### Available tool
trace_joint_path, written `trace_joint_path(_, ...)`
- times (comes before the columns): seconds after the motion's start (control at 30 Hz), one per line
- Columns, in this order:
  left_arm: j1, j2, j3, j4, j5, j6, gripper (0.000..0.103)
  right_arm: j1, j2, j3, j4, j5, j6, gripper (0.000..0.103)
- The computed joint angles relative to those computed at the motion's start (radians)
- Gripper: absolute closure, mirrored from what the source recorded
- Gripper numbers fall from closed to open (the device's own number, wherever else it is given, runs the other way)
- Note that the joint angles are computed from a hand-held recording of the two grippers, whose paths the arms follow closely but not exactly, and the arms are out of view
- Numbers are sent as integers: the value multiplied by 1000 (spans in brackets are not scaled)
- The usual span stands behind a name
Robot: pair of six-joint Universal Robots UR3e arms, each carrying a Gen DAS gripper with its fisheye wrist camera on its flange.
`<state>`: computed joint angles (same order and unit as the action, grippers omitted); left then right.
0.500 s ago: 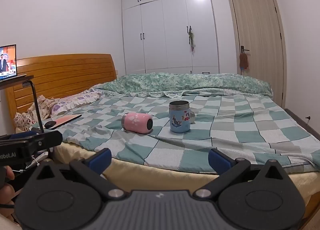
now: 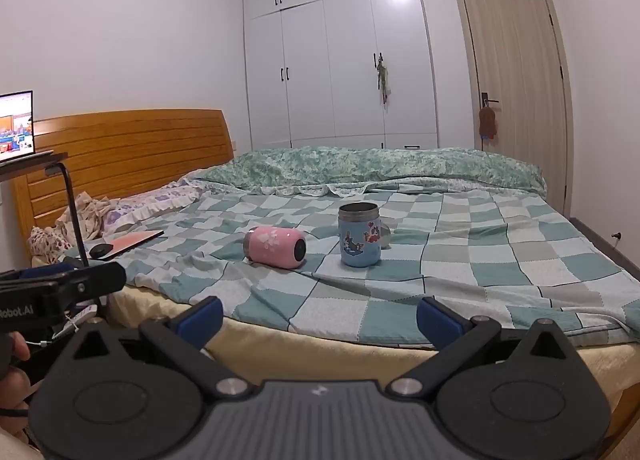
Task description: Flip cup upright
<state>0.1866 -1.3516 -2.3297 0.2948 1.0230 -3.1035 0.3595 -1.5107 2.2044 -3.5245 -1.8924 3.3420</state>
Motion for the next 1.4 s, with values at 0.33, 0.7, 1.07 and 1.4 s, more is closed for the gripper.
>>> trace_joint_path(0.33, -3, 16, 2, -17, 7, -1, 0, 14, 9, -12, -1, -13, -4, 0)
trace_joint_path(0.7, -4, 17, 8, -20, 9, 0, 0, 9, 6, -9, -3, -10, -7, 0)
trace_joint_path(1.07, 4, 29, 15, -44, 0, 2, 0, 12, 8, -14, 1, -12, -9, 0)
trace_joint_path(1.4, 7, 33, 15, -50, -3, 3, 0, 12, 8, -14, 1, -12, -8, 0)
